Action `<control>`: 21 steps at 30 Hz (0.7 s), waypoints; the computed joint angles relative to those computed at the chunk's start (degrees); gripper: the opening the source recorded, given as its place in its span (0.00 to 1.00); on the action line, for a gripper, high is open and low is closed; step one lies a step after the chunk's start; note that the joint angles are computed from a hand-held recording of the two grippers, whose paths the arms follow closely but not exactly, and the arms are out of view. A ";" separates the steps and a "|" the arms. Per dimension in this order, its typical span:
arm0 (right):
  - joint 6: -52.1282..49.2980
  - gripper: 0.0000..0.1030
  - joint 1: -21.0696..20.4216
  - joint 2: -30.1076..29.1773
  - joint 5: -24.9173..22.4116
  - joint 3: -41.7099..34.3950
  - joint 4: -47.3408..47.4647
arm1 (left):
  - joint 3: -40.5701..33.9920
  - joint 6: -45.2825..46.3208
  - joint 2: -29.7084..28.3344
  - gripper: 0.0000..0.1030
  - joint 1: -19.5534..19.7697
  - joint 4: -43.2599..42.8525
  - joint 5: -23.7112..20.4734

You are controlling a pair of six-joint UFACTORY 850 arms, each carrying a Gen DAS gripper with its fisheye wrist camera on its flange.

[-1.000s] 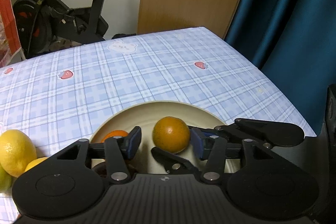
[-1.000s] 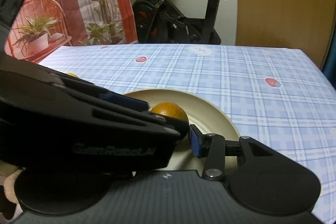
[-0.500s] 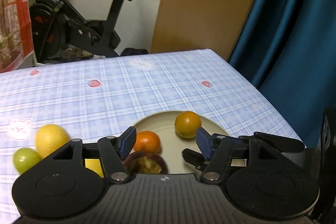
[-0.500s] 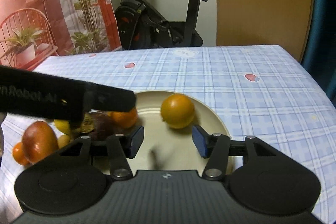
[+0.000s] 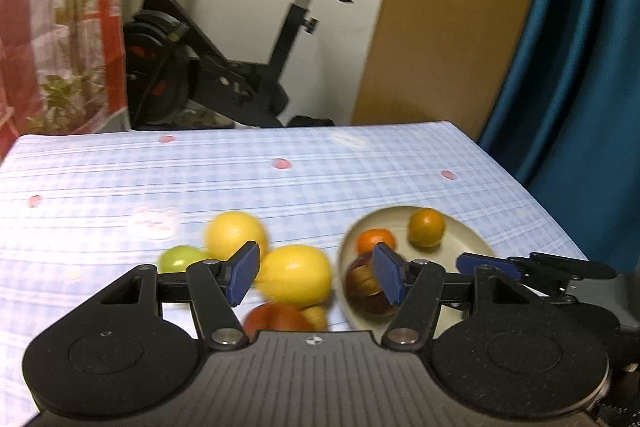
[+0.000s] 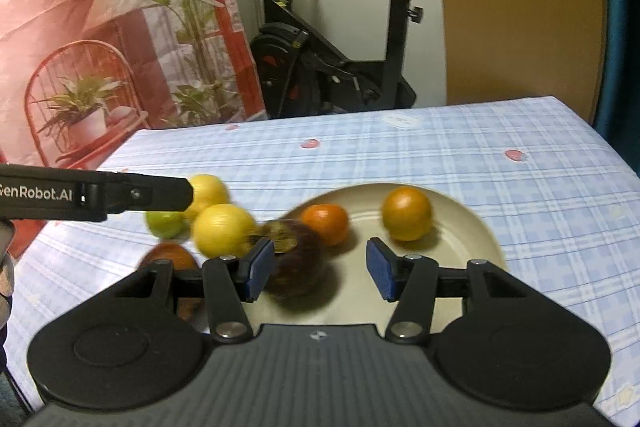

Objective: Organize fruits
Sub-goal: 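Move the left tool down toward the red apple beside the lemons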

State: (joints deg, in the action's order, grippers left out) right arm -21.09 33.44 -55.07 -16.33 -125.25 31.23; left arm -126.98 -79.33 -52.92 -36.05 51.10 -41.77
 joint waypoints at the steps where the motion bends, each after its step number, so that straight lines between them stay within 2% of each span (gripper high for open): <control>1: -0.94 0.53 0.25 0.25 0.01 0.25 0.97 | 2.87 -2.31 1.74 0.63 -0.20 2.10 0.01; 5: -5.07 0.53 1.16 1.32 0.24 1.84 4.97 | 11.18 -9.33 6.86 0.63 -0.94 8.46 -1.12; 12: -8.61 0.53 2.20 1.82 -0.23 2.67 8.03 | 20.03 -19.36 12.16 0.63 -1.94 16.31 -1.98; 15: -10.61 0.53 2.55 2.07 -0.48 3.22 9.26 | 20.99 -22.93 12.36 0.63 -2.74 18.69 -4.50; 21: -14.17 0.53 3.00 3.29 -0.09 5.56 11.24 | 24.07 -27.60 13.62 0.63 -3.81 20.99 -6.67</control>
State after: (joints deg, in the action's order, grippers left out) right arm -35.26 36.44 -51.78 -16.42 -119.69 42.48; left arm -102.91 -106.93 -39.30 -39.86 72.09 -48.43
